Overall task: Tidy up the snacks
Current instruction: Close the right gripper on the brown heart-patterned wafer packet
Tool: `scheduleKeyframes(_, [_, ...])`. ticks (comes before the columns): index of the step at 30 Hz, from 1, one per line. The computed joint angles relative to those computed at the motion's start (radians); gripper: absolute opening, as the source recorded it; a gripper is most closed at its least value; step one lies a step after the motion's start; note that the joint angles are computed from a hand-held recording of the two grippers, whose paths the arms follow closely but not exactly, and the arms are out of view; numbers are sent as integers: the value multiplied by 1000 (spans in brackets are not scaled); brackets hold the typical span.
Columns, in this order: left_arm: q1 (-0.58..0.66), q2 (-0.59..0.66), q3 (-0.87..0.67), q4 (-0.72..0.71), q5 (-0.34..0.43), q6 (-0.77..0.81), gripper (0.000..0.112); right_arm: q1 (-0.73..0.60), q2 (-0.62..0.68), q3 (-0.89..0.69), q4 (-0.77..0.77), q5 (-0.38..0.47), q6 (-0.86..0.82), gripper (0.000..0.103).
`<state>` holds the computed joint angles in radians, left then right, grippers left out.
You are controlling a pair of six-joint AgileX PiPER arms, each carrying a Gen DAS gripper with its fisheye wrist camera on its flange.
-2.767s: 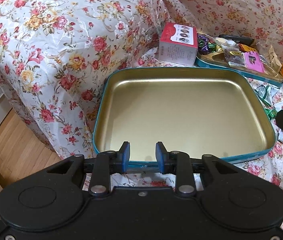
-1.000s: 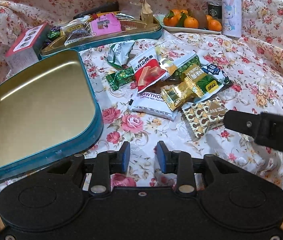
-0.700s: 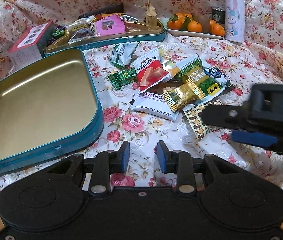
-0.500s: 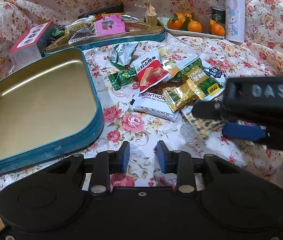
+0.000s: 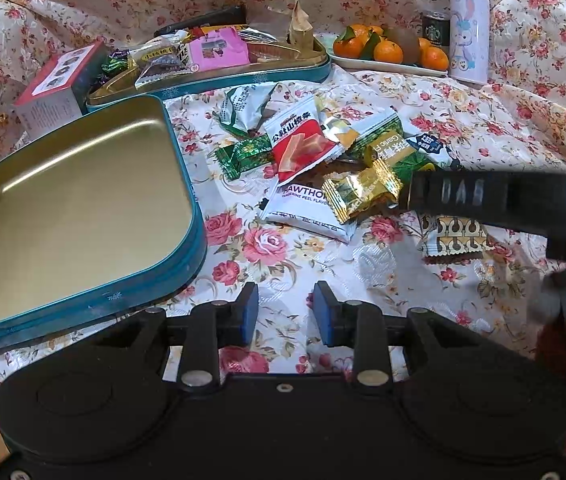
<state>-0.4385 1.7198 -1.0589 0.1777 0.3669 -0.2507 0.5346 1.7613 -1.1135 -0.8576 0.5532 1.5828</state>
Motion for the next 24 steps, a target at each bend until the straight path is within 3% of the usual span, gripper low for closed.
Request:
scheduleKeyframes(3, [4, 2, -3, -21, 3, 21, 41, 51, 22, -11, -51, 104, -6, 52])
scheduleKeyframes(4, [5, 2, -5, -26, 4, 26, 41, 59, 25, -7, -67, 128, 0, 42])
scheduleKeyframes(5, [4, 2, -5, -24, 4, 24, 41, 67, 22, 6, -96, 145, 21, 39])
scheduleKeyframes(11, [3, 3, -6, -19, 7, 19, 41, 78, -12, 67, -154, 248, 102, 35])
scheduleKeyframes(24, [-7, 20, -41, 4, 55, -12, 41, 67, 38, 109, -355, 248, 209, 36])
